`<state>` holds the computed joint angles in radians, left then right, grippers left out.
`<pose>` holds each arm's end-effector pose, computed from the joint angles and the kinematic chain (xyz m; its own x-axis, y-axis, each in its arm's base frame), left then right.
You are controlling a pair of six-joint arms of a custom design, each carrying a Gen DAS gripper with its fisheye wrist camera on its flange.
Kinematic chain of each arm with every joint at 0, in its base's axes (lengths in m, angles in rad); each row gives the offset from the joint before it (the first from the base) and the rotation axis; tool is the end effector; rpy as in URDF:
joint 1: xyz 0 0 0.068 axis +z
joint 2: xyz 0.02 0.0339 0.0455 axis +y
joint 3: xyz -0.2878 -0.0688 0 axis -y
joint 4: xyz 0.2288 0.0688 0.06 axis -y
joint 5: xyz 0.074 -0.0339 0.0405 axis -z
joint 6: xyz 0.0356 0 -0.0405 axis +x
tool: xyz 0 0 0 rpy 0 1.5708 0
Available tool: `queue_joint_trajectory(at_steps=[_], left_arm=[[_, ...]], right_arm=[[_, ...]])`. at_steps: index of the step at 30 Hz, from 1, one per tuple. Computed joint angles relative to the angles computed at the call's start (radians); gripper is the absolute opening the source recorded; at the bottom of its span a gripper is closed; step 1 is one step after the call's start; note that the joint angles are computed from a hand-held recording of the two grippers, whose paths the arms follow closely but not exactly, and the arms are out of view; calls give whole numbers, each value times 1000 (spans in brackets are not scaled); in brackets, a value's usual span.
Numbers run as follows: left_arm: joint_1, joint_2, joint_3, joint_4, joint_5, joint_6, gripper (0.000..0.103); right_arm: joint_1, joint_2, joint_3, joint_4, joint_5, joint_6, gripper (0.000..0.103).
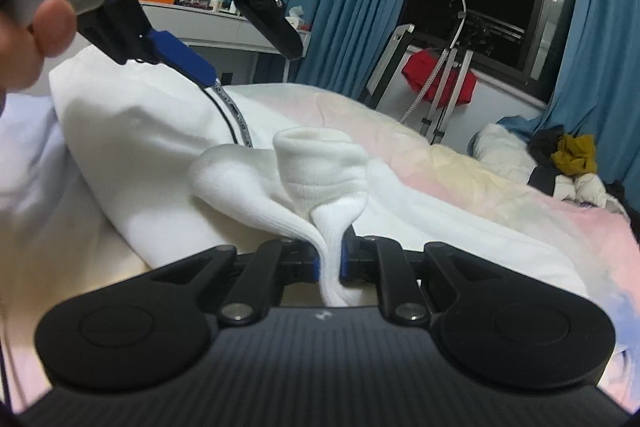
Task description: Fold clothes
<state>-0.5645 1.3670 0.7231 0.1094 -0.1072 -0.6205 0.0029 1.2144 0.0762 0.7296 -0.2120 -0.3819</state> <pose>0.2343 -0.1438 0.2502 -0.6142 -0.2953 -0.7318 0.1192 0.8820 -0.4560 0.1698 0.0080 0.1574 -0.2957 -0.3652 -0.8827 -0.3299 0.9062 -0.2644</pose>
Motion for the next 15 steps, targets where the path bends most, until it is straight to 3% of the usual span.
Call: queue_joint_trajectory(at_steps=[4,6,9,11,13,15], left_arm=[[-46,9,-8,-4,-46,35,70],[-63,26,-8,-2,-64,41,70],[-76,34,-19,7,-72,30,70],[-76,34,-24,10,-72,15,70],[-75,30,-24,15,-69,16,70],[-83,25,-26,26,-87,25,72]], right_arm=[[45,-13,-6,-21,22,20,16],[4,-11,8,-44,-36,33,20],[-56,-38,29,-111,-130,54,39],[-123,-98,76,-279,-277,45,67],[-179,-167,97,-407,-397,40,72],[-208,-266,107,-516,-427,35,72]])
